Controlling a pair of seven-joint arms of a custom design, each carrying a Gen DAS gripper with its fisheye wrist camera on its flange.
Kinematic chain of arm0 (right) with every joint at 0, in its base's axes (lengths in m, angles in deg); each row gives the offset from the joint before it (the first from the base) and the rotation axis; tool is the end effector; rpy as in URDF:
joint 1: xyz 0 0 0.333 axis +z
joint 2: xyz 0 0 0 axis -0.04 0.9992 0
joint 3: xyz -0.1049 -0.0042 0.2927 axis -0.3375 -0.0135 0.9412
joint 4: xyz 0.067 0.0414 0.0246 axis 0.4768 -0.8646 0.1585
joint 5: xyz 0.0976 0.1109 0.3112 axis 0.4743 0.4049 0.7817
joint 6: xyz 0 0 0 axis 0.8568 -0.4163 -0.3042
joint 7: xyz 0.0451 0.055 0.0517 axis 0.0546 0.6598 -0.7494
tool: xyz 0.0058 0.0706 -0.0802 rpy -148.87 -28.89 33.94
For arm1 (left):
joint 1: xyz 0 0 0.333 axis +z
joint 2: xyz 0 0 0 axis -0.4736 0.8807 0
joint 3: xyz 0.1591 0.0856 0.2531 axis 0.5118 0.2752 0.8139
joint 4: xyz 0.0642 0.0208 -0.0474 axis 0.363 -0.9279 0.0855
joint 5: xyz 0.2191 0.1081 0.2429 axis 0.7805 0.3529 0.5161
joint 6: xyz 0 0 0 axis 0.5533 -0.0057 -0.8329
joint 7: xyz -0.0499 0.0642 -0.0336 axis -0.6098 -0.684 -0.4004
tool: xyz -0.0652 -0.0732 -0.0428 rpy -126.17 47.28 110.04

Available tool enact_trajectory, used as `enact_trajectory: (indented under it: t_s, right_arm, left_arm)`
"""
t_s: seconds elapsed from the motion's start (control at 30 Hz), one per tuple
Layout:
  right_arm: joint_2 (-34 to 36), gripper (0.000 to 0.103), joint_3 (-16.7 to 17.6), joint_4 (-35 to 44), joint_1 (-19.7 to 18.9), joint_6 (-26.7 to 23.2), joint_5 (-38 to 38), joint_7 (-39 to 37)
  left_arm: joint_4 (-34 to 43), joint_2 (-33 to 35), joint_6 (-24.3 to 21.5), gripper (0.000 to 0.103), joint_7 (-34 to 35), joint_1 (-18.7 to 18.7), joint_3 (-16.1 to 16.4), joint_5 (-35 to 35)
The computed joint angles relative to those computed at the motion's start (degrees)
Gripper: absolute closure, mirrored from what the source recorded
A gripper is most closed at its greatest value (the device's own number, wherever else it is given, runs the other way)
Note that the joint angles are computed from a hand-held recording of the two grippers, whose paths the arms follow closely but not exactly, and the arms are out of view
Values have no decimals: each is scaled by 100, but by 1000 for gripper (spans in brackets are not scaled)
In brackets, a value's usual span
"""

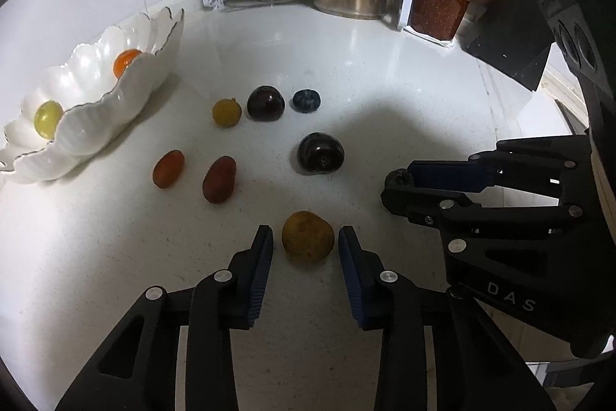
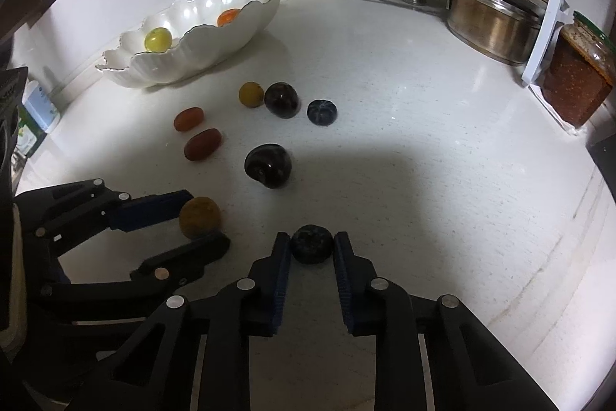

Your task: Organize fruits

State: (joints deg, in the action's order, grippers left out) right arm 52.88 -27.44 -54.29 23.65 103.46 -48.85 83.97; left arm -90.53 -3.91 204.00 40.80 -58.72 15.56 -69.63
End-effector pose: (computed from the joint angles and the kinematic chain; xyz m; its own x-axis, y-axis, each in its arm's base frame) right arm 0.5700 0.2910 0.2921 0.3778 -0.9247 -0.0478 -0.7803 -0.2901 -0.5541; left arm 0.5595 -0.2723 0.2890 -0.3119 -0.9499 0.0212 -0.7719 0.2404 -0.5885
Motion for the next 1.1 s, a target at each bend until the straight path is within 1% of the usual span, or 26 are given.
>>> enact_trajectory:
  t_s: [0.03,0.07,0.1,0.13,0.27,0.37,0.47,0.53,0.6,0.7,0.77,0.8,0.83,0.9,0.97,1.07,1.1]
  right_arm:
    - [2,79,20,-7,-18,17,9,-7]
    - [-4,79,71,-21,-69,29,32,-29]
    - [-4,79,118,-25,-111,35,62,-42]
    - [-8,79,159,-32,-148,39,94,-51]
    - [-47,79,210,-78,-188,95,157,-74]
    - [-89,79,270,-117,-225,155,202,-108]
    - [-152,79,203,-155,-149,239,217,-79]
    - [-189,79,268,-168,-191,282,234,-116]
    - [-240,79,249,-192,-151,344,239,-111]
    - [-309,79,211,-211,-84,402,224,-118]
    - [-354,79,224,-212,-64,433,215,-136]
    - [-379,79,238,-226,-66,466,215,-147]
    - [-403,79,233,-227,-44,481,210,-152]
    - [-449,79,243,-226,-19,521,203,-169]
    - [-501,79,320,-253,-67,571,204,-224]
    - [-563,79,377,-250,-66,653,217,-272]
    - [-572,79,405,-235,-78,677,218,-298]
  left_arm:
    - [10,9,7,74,-27,-45,46,-7]
    - [5,7,12,76,-45,-32,32,-29]
    - [-4,-9,3,76,-41,37,-41,-61]
    - [-16,-23,3,76,-62,41,-42,-81]
    - [-166,-142,115,77,-316,-318,364,-125]
    - [-221,-224,94,77,-437,-359,433,-187]
    - [-301,-328,119,77,-577,-377,496,-223]
    - [-382,-410,158,77,-692,-513,674,-217]
    - [-466,-484,200,77,-807,-724,932,-186]
    - [-632,-591,316,77,-978,-1197,1462,-159]
    - [-761,-676,374,77,-1040,-1570,1874,-157]
    - [-765,-689,368,77,-1033,-1650,1959,-175]
    - [-817,-722,393,77,-1050,-1812,2136,-183]
    - [-928,-768,464,77,-1075,-2176,2526,-243]
    - [-1042,-806,486,77,-1084,-2640,3015,-369]
    - [-1188,-856,554,77,-999,-3118,3508,-597]
    - [-1242,-855,582,77,-966,-3342,3744,-682]
